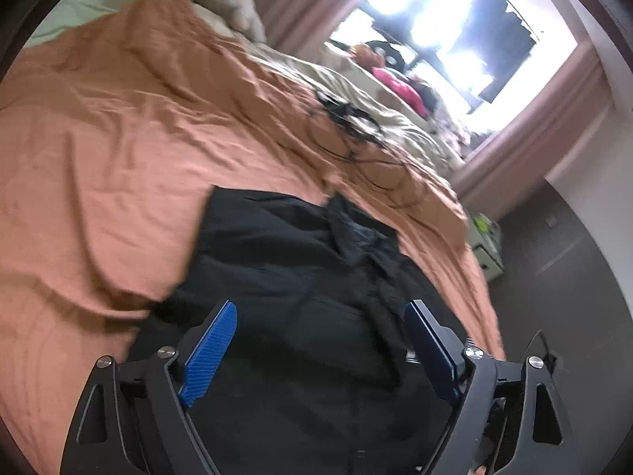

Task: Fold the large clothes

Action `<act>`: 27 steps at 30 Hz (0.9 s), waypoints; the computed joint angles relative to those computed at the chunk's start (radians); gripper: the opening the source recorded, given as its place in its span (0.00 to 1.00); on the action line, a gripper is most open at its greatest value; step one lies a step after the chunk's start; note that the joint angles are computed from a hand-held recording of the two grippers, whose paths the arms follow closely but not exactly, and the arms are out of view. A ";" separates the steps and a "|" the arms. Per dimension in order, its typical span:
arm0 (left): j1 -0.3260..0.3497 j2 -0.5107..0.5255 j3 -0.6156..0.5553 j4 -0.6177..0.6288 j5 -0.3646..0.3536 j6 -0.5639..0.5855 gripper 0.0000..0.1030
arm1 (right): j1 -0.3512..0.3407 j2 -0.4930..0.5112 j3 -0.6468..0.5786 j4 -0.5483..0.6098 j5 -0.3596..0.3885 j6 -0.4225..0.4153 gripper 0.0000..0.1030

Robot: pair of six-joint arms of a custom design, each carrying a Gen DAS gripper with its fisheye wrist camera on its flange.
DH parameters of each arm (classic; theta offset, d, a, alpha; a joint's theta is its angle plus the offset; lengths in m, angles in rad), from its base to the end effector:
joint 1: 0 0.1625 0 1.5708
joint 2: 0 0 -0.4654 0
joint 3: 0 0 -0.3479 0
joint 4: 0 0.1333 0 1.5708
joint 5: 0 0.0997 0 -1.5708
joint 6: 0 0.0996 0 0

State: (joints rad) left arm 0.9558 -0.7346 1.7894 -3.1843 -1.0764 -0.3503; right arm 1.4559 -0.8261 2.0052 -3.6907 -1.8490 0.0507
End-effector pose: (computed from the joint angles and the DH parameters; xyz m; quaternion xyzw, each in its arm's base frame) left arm -0.2264 -0.6335 0.1504 0.0561 0.9328 -0.3460 0.0843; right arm 0.0383 -0.5927 0.2073 -0.1356 -0.8746 0.4447 0.1379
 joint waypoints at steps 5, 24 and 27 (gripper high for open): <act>0.062 0.001 0.003 0.024 0.009 -0.004 0.59 | 0.044 0.072 -0.089 0.036 -0.104 -0.101 0.68; 0.216 0.012 -0.047 0.192 -0.051 -0.075 0.30 | 0.152 0.363 -0.470 0.094 -0.601 -0.515 0.51; 0.215 0.021 -0.058 0.213 -0.041 -0.076 0.26 | 0.134 0.319 -0.425 0.107 -0.548 -0.434 0.12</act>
State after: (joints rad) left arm 1.1706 -0.7132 1.7317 -2.9711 -1.1169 -0.4258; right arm 1.5899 -0.5066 1.5800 -3.5841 -2.3970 -0.3829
